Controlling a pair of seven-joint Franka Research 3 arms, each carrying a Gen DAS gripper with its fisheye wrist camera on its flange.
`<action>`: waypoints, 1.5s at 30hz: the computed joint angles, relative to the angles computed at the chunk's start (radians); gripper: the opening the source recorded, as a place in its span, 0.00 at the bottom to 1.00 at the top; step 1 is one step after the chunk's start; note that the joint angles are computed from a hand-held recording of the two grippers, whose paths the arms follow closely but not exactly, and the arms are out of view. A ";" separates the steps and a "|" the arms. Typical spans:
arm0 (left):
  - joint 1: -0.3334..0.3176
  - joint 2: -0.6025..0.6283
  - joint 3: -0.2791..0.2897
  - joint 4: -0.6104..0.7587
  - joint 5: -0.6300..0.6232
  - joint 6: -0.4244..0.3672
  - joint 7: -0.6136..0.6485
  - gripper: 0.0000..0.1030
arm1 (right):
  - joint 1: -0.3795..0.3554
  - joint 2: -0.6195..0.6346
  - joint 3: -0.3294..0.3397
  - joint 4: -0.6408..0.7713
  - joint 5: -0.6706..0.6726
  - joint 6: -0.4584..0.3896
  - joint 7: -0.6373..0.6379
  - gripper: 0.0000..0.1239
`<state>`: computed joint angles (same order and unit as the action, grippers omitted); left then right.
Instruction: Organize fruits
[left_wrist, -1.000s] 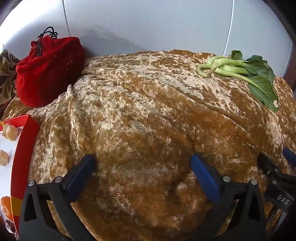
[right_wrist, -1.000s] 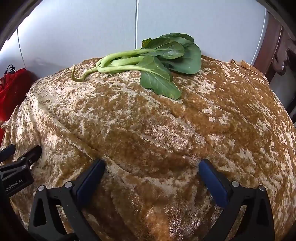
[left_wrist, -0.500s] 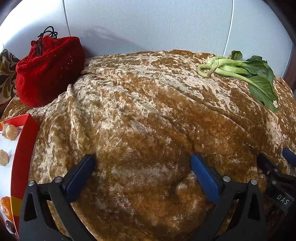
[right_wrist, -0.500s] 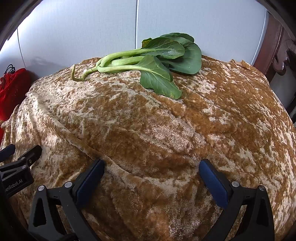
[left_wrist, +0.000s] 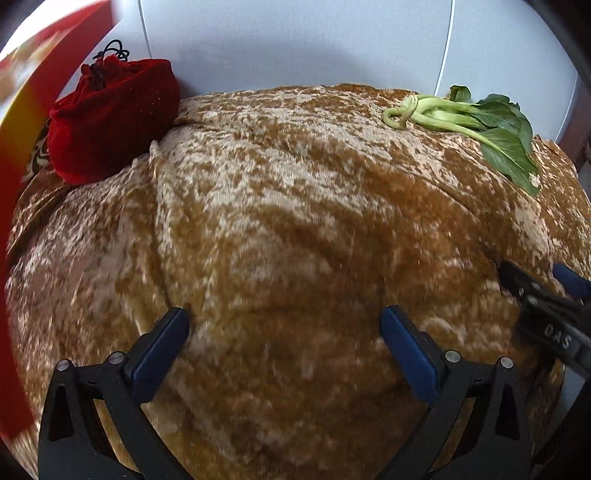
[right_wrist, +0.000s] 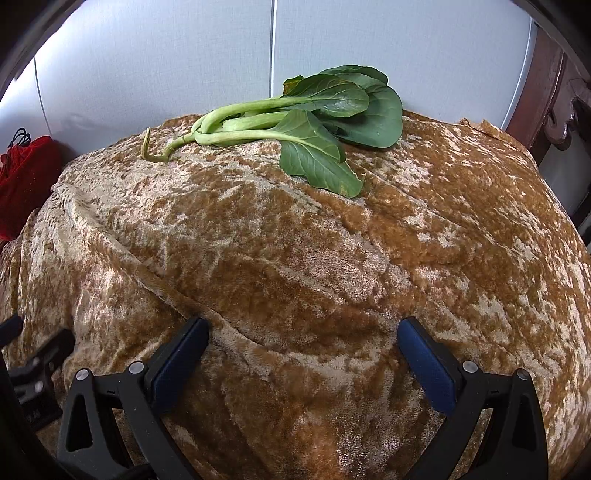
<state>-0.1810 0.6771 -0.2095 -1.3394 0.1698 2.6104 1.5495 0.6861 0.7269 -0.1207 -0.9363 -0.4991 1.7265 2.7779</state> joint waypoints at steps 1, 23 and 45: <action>0.010 -0.017 -0.009 -0.041 -0.010 0.040 0.005 1.00 | 0.000 0.000 0.000 0.000 0.000 0.000 0.000 0.83; -0.003 0.002 0.014 0.002 0.025 -0.023 0.051 1.00 | -0.002 0.000 -0.001 -0.002 0.001 0.003 -0.002 0.83; -0.002 -0.020 0.012 -0.044 0.034 0.006 0.040 1.00 | -0.001 0.002 -0.002 0.003 0.000 0.000 0.000 0.83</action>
